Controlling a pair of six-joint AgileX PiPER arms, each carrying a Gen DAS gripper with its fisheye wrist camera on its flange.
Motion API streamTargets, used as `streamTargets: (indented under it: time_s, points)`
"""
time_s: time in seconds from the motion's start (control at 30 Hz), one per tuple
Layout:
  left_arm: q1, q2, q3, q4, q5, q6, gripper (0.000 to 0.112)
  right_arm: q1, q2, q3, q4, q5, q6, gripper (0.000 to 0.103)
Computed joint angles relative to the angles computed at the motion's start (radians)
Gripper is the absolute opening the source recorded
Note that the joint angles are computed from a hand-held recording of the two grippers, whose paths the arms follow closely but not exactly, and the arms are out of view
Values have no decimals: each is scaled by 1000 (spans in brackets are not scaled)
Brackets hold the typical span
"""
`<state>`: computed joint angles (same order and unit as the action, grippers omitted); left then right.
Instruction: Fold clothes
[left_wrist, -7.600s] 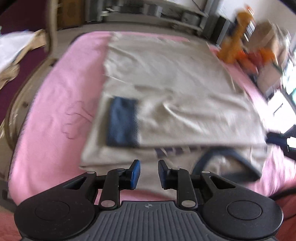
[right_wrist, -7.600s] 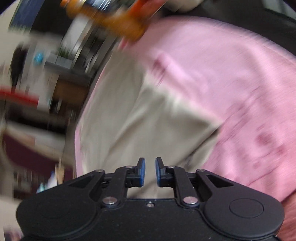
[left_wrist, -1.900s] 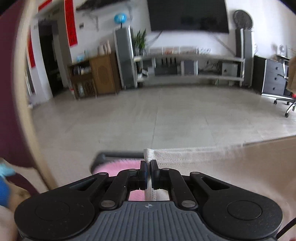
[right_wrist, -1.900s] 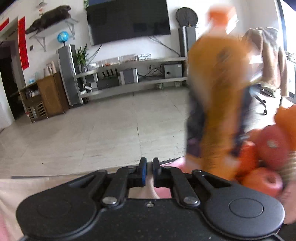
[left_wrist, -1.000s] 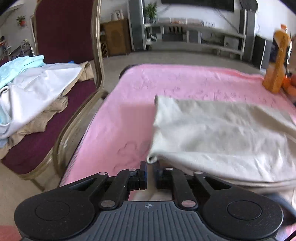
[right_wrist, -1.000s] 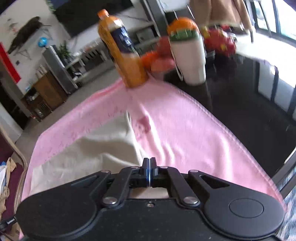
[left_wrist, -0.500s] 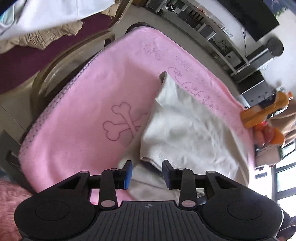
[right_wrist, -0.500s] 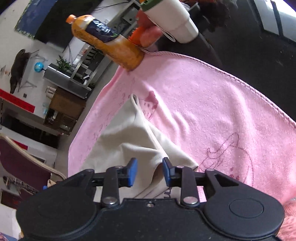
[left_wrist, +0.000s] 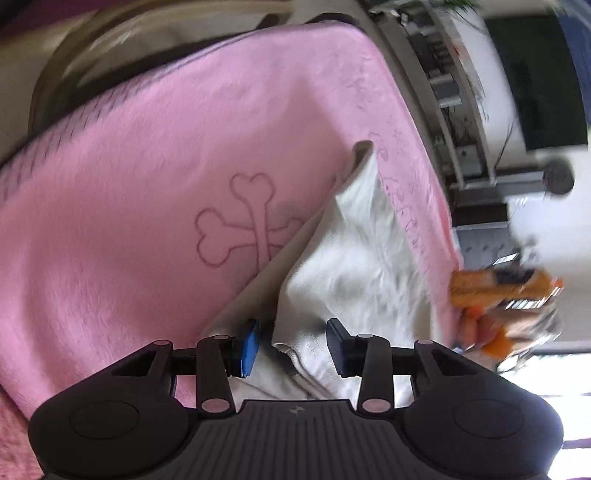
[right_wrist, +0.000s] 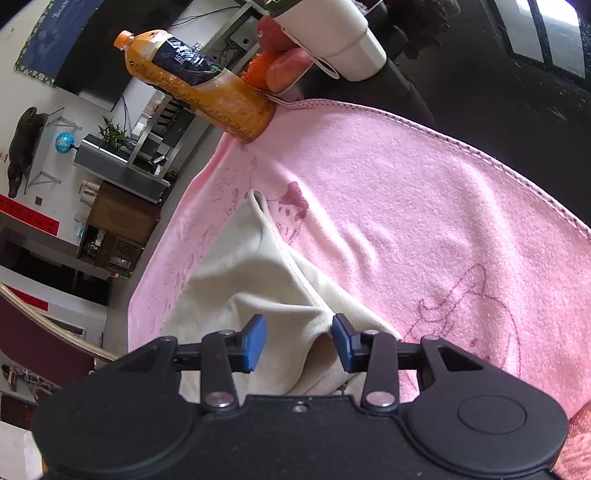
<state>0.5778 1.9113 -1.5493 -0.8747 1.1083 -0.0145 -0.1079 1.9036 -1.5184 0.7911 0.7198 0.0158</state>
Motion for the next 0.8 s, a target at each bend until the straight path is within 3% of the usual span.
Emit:
streamTargets:
  time_s: [0.17, 0.3, 0.4, 0.57, 0.73, 0.77, 0.8]
  points:
    - [18, -25, 59, -88, -34, 51, 20, -10, -3, 15, 26, -9, -9, 40]
    - [-6, -54, 67, -59, -67, 65, 13, -32, -7, 35, 39, -5, 26, 39]
    - [-28, -67, 74, -30, -90, 62, 12, -51, 5, 39, 78, 23, 20, 32]
    - [-48, -63, 61, 8, -109, 55, 11, -63, 70, -4, 110, 72, 104, 33]
    - [-58, -61, 51, 50, -125, 69, 9, -86, 111, 26, 291, 70, 130, 33]
    - [-58, -62, 51, 60, -125, 68, 8, -78, 110, 26, 277, 57, 143, 30]
    - [-59, -62, 51, 70, -124, 67, 8, -71, 110, 19, 246, 49, 173, 17]
